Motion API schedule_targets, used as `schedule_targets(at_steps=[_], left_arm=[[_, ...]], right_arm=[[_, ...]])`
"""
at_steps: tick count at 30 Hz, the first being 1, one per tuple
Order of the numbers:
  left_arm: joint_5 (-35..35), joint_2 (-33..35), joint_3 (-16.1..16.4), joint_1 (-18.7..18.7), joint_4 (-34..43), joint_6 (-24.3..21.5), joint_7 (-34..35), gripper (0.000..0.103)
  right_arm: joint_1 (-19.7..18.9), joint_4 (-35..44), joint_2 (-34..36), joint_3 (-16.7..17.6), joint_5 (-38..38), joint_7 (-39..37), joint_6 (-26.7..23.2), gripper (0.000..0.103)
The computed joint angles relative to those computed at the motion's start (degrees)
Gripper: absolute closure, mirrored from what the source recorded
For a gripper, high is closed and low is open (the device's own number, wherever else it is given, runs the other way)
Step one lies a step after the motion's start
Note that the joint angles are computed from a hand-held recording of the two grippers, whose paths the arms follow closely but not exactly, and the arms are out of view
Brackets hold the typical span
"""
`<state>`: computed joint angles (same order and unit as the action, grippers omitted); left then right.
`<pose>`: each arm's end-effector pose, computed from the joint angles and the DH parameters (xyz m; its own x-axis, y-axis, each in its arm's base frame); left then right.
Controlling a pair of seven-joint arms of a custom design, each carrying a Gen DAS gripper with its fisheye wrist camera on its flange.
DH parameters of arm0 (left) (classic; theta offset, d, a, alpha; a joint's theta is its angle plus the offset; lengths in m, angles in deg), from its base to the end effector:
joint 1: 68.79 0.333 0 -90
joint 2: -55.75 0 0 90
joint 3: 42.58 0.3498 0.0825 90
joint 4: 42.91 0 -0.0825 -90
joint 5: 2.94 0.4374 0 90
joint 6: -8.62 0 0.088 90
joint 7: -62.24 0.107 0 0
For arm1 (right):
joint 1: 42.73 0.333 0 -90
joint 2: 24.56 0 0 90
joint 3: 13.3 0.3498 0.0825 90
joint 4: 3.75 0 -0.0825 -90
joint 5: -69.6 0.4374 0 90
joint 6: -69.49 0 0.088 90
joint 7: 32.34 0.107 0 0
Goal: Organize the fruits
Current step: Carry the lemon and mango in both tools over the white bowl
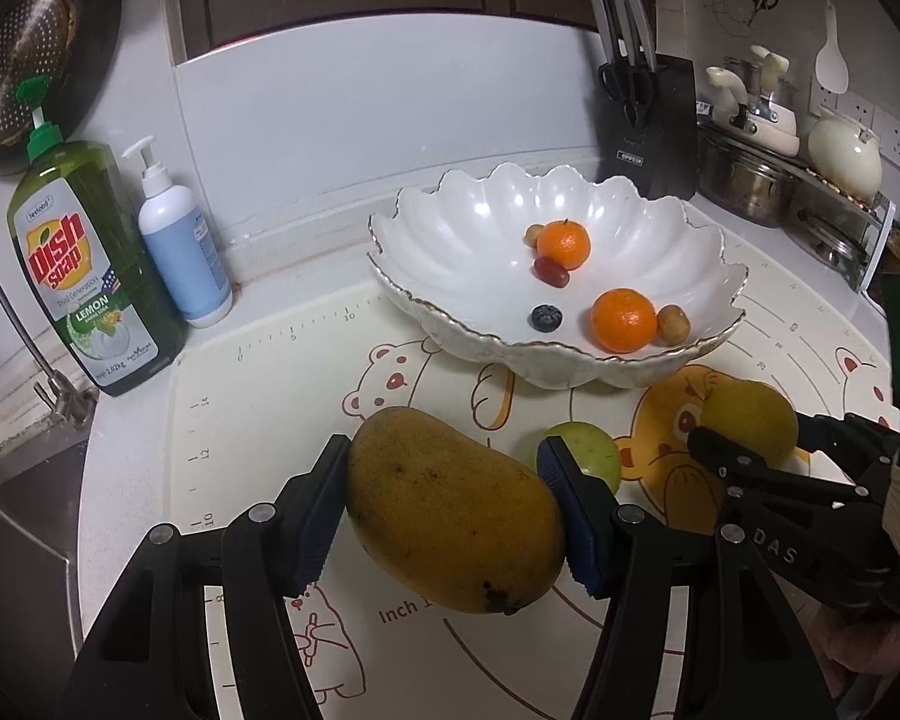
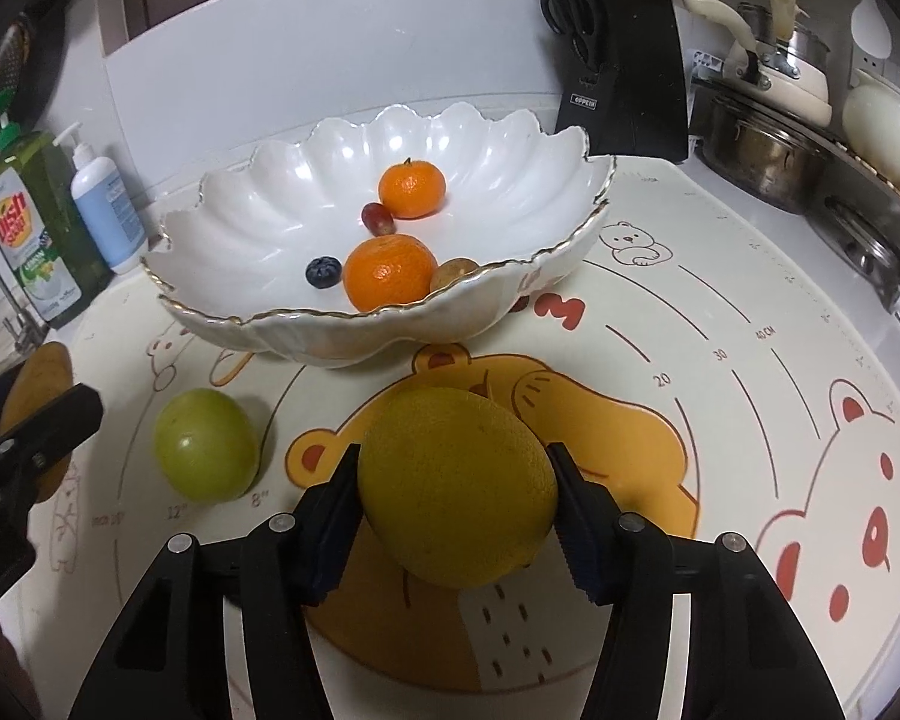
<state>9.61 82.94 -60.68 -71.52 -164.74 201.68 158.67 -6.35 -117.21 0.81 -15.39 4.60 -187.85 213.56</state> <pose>0.6193 -0.2469 0.2744 -0.5584 -0.8276 -0.0567 -0.5529 0.4222 -0.7184 0.5472 0.3835 0.2371 -0.4366 -0.8986 -0.0429 -0.6760 0.3592 -0.6434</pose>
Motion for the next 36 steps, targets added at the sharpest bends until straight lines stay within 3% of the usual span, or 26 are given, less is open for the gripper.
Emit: schedule_targets(at_steps=[11,15,26,36], left_arm=[[4.05,-1.44,-5.81,5.25,-1.08,0.57,-2.27,0.041],[5.07,-1.63,-6.54,5.64,-0.27,0.95,-3.24,0.041],[5.57,-0.52,-5.18,3.41,4.48,1.07,-4.35,0.041],[2.57,2.18,-1.60,-1.15,9.32,-0.38,-2.79,0.041]], right_arm=[[0.42,-3.60,-6.39,2.44,-4.83,3.35,-6.60,0.044],[-0.47,-3.63,-7.98,3.60,-6.08,2.42,-9.34,0.044],[-2.68,-2.40,-9.47,4.98,-8.23,-0.40,-12.67,0.044],[-3.83,-0.02,-8.23,4.41,-8.60,-2.68,-12.98,0.044]])
